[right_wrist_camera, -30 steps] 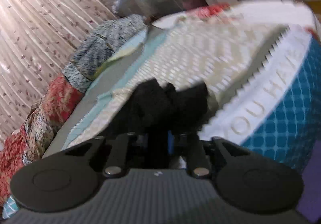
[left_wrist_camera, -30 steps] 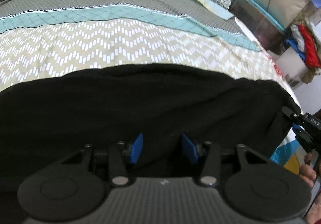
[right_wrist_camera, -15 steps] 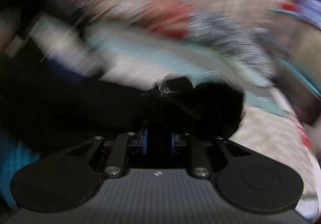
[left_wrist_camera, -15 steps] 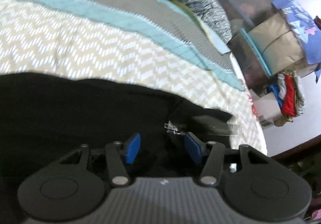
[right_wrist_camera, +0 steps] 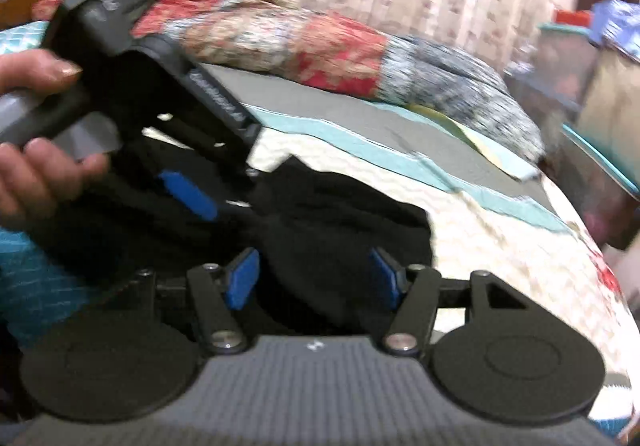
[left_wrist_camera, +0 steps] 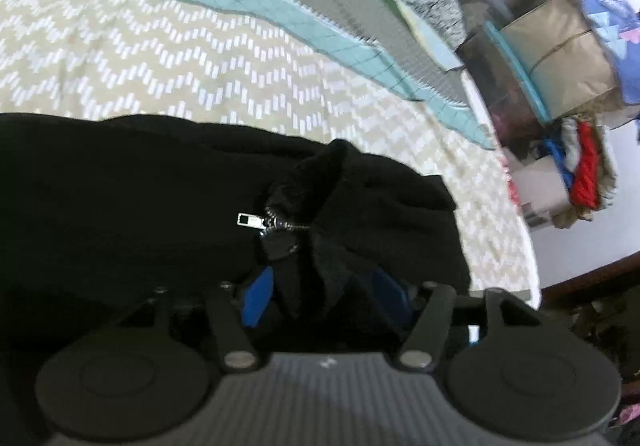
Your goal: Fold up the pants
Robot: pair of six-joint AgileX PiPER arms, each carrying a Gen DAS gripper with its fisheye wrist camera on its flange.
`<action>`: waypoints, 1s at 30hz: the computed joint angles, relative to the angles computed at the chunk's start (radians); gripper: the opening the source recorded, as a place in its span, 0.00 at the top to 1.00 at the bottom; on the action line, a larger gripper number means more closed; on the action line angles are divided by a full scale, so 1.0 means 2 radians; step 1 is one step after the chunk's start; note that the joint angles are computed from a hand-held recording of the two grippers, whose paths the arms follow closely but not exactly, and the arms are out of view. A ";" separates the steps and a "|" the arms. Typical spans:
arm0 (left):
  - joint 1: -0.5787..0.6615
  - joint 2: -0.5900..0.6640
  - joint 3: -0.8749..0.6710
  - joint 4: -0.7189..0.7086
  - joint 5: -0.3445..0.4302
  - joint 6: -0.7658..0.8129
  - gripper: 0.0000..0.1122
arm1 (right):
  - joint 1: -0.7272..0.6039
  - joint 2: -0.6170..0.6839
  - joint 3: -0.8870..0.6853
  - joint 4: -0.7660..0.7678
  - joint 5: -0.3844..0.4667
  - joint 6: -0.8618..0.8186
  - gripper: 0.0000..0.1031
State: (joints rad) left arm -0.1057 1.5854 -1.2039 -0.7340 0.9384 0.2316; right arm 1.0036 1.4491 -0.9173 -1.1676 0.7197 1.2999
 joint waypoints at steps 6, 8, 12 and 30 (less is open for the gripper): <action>-0.008 0.006 -0.002 0.001 0.019 0.002 0.76 | -0.046 0.035 -0.011 0.094 -0.011 -0.056 0.85; -0.008 -0.013 0.007 0.006 0.026 0.004 0.76 | -0.063 0.006 -0.001 0.116 -0.037 -0.048 0.87; -0.028 -0.035 0.037 0.069 0.004 -0.041 0.71 | -0.086 -0.014 0.002 0.169 -0.061 -0.084 0.66; 0.026 -0.194 0.094 0.227 0.002 -0.057 0.62 | -0.018 0.024 -0.054 0.143 -0.055 0.173 0.60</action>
